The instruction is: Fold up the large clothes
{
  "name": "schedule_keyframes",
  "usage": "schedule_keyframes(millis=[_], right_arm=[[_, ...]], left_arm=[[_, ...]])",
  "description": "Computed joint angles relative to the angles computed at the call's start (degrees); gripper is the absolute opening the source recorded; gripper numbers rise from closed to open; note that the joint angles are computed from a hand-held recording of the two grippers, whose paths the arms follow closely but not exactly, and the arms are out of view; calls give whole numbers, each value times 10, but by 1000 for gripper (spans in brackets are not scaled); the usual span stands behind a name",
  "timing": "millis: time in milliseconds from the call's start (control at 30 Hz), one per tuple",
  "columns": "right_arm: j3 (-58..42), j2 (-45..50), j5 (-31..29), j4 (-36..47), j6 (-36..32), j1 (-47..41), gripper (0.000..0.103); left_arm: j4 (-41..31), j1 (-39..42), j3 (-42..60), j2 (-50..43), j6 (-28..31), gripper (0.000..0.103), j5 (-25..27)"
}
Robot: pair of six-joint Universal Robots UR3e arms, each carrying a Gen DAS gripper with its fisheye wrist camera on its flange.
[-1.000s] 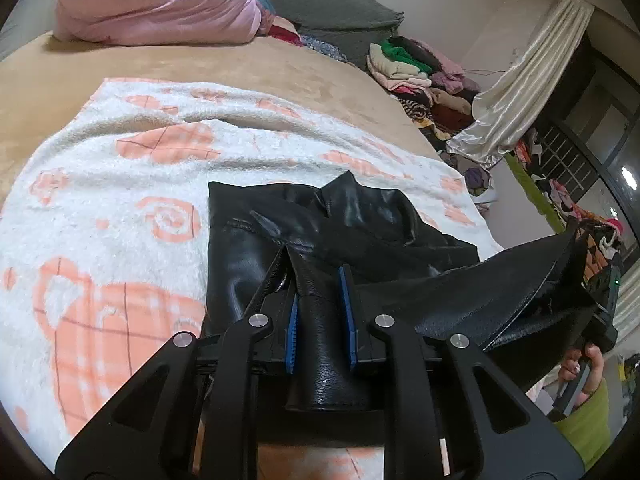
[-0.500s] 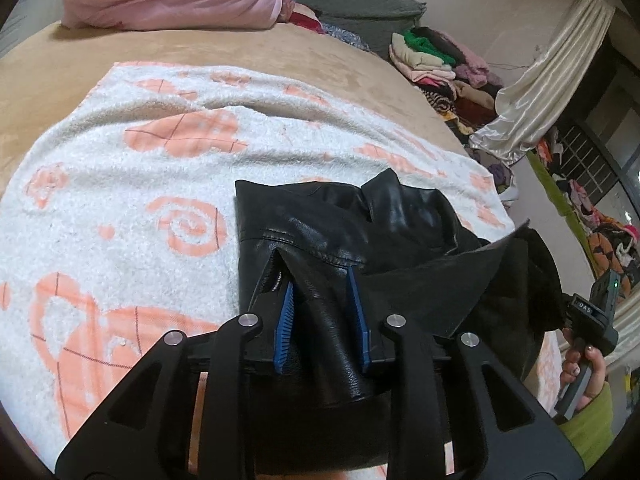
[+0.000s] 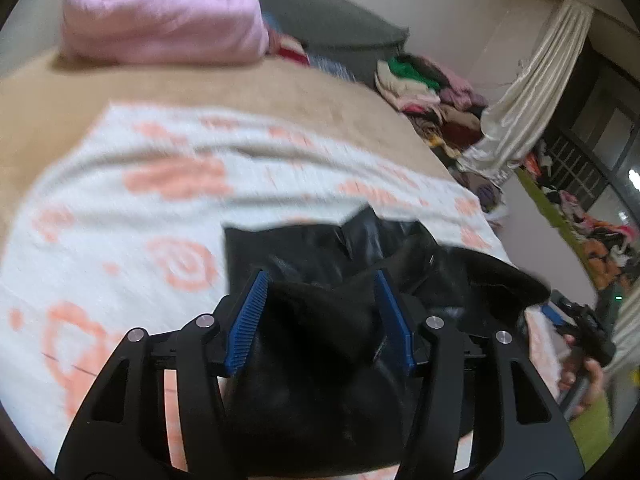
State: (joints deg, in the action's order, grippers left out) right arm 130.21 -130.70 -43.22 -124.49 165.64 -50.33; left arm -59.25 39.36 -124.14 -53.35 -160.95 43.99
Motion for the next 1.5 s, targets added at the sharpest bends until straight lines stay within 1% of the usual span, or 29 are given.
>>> schedule_keyframes(millis=[67, 100, 133, 200, 267, 300, 333, 400, 433, 533, 567, 600, 633, 667, 700, 733, 767, 833, 900, 933, 967, 1000, 1067, 1133, 1167, 1233, 1300, 1367, 1500], right_arm=[[-1, 17, -35, -51, 1, 34, 80], [-2, 31, -58, -79, 6, 53, 80], [-6, 60, -102, -126, 11, 92, 80], [-13, 106, -173, -187, 18, 150, 80], [-33, 175, -267, -243, 20, 220, 80], [-40, 200, -295, -258, 21, 241, 80], [-49, 224, -318, -267, 22, 258, 80], [-67, 269, -351, -288, 24, 286, 79], [-80, 296, -370, -305, 26, 300, 79], [-115, 349, -393, -318, 28, 317, 76], [-129, 365, -404, -316, 29, 325, 72], [-140, 380, -416, -316, 27, 333, 63], [-150, 394, -428, -319, 22, 341, 55], [-154, 406, -440, -326, 14, 351, 37], [-155, 416, -459, -338, 12, 362, 28], [-151, 417, -476, -350, 15, 372, 24], [-140, 408, -470, -361, 17, 369, 16], [-120, 379, -446, -376, 27, 349, 14], [-110, 333, -378, -359, 52, 295, 13], [-110, 313, -326, -341, 65, 260, 13], [-117, 303, -273, -324, 89, 224, 13], [-128, 304, -256, -312, 95, 212, 13], [-161, 337, -255, -310, 121, 210, 13], [-182, 376, -268, -322, 138, 218, 13], [-193, 401, -281, -329, 145, 227, 13], [-212, 447, -321, -339, 152, 253, 13], [-213, 476, -357, -356, 158, 274, 13], [-217, 502, -374, -362, 160, 281, 14], [-215, 527, -369, -371, 162, 276, 20]], left_arm=[[-15, 21, 2, 21, 10, 51, -11], [-12, 23, 4, 24, 13, 54, -6], [0, 18, 3, 22, 10, 54, 4], [53, -13, -3, -1, -5, 55, 45], [105, -51, -7, -39, -18, 55, 87], [137, -79, -8, -69, -24, 56, 118], [159, -101, -7, -93, -29, 56, 146], [198, -133, -9, -134, -34, 56, 182], [210, -142, -10, -150, -35, 56, 190], [247, -166, -10, -185, -34, 56, 208], [259, -176, -9, -196, -33, 56, 219], [262, -186, -3, -211, -29, 56, 229], [259, -192, 1, -221, -25, 47, 235], [265, -198, 2, -227, -23, 41, 242], [284, -207, -3, -227, -26, 28, 258], [297, -209, -7, -226, -26, 16, 263], [296, -202, -8, -218, -20, 13, 251], [279, -176, -6, -188, -10, 5, 215], [262, -154, 4, -159, 1, 4, 181], [248, -137, 13, -147, 5, 4, 154], [244, -133, 20, -146, 4, 4, 143], [246, -130, 32, -153, 1, 4, 136], [260, -135, 54, -186, -9, 4, 140], [267, -136, 74, -228, -21, 4, 133], [273, -142, 84, -250, -24, 4, 138], [294, -169, 101, -303, -27, 4, 169], [308, -186, 107, -333, -26, 4, 195], [314, -186, 103, -349, -22, 6, 197], [314, -179, 100, -366, -20, 12, 197]])
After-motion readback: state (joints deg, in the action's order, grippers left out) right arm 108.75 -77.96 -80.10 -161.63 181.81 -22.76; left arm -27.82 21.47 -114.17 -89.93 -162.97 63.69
